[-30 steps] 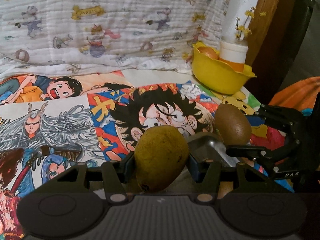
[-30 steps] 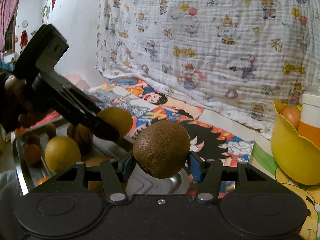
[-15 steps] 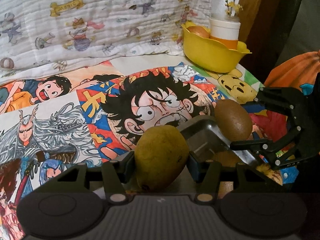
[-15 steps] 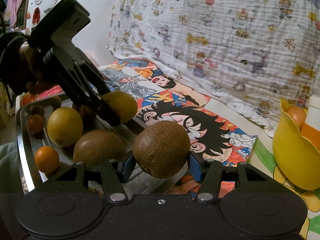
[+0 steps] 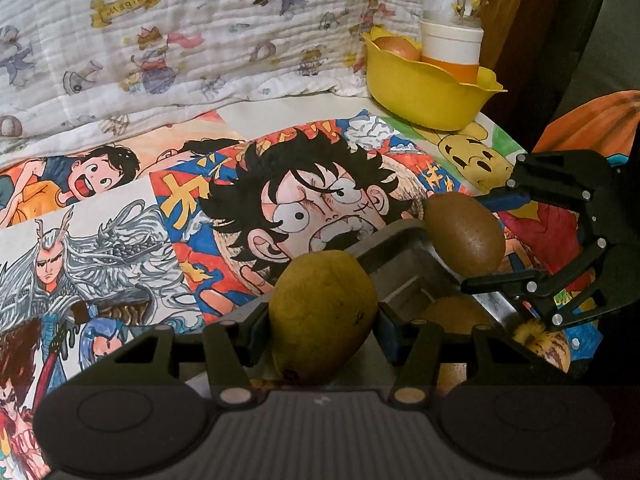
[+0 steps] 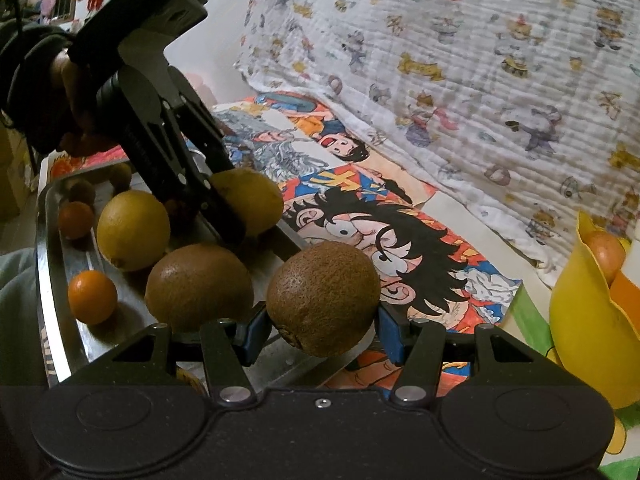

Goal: Organize fruits
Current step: 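Carry the kiwi in the right tool over the tray while the left tool carries the pear, then lower the kiwi onto the tray with the right tool while the left tool lowers the pear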

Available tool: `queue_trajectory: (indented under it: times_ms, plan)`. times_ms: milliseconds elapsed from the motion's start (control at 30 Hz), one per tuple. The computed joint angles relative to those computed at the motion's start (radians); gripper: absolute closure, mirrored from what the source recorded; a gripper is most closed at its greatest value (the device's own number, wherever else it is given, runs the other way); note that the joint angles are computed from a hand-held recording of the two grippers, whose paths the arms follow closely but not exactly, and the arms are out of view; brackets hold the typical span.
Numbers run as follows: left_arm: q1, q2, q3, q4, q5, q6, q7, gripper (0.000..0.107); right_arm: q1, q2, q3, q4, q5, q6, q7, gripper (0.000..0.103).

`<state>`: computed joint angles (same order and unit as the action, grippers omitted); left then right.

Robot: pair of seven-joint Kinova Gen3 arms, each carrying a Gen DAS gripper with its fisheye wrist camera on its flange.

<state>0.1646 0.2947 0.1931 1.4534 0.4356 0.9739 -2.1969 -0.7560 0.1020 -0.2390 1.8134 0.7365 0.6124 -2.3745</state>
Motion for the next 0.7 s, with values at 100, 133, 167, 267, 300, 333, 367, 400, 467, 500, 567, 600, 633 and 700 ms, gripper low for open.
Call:
queue_trajectory:
  times_ms: [100, 133, 167, 267, 300, 333, 367, 400, 467, 500, 567, 600, 633, 700]
  plan:
    - [0.007, 0.003, -0.002, -0.006, -0.013, 0.007, 0.009, 0.049, 0.015, 0.006, -0.004, -0.022, -0.057, 0.014, 0.075, 0.045]
    - [0.01, 0.004, -0.003, -0.01, -0.02, 0.01, 0.014, 0.048, 0.017, 0.008, -0.004, -0.029, -0.073, 0.019, 0.097, 0.045]
    - [0.013, 0.004, -0.003, -0.012, -0.025, 0.012, 0.017, 0.048, 0.019, 0.011, -0.004, -0.037, -0.088, 0.025, 0.12, 0.045]
    - [0.019, 0.007, -0.004, -0.02, -0.037, 0.02, 0.028, 0.048, 0.03, 0.024, -0.003, -0.072, -0.156, 0.052, 0.205, 0.045]
    - [0.021, 0.008, -0.003, -0.022, -0.04, 0.022, 0.03, 0.048, 0.033, 0.028, -0.002, -0.083, -0.178, 0.062, 0.23, 0.045]
    - [0.023, 0.009, -0.003, -0.025, -0.044, 0.024, 0.032, 0.048, 0.035, 0.032, -0.001, -0.093, -0.196, 0.071, 0.253, 0.045]
    - [0.025, 0.01, -0.003, -0.027, -0.048, 0.027, 0.033, 0.048, 0.037, 0.036, 0.001, -0.104, -0.215, 0.08, 0.277, 0.045]
    - [0.027, 0.011, -0.003, -0.029, -0.052, 0.028, 0.034, 0.048, 0.038, 0.04, 0.003, -0.113, -0.228, 0.088, 0.295, 0.045]
    - [0.032, 0.013, -0.003, -0.034, -0.062, 0.034, 0.039, 0.048, 0.035, 0.047, 0.007, -0.129, -0.245, 0.106, 0.323, 0.045]
    - [0.033, 0.014, -0.003, -0.036, -0.066, 0.036, 0.041, 0.048, 0.033, 0.05, 0.009, -0.136, -0.252, 0.115, 0.332, 0.045]
    - [0.038, 0.016, -0.004, -0.041, -0.074, 0.042, 0.051, 0.048, 0.03, 0.056, 0.013, -0.149, -0.264, 0.13, 0.35, 0.045]
    - [0.04, 0.016, -0.005, -0.043, -0.077, 0.043, 0.053, 0.048, 0.03, 0.059, 0.014, -0.155, -0.271, 0.137, 0.36, 0.045]
    - [0.04, 0.017, -0.004, -0.043, -0.079, 0.044, 0.054, 0.048, 0.03, 0.064, 0.016, -0.163, -0.279, 0.145, 0.371, 0.045]
    - [0.041, 0.019, -0.004, -0.047, -0.081, 0.049, 0.059, 0.048, 0.032, 0.076, 0.017, -0.19, -0.304, 0.176, 0.402, 0.045]
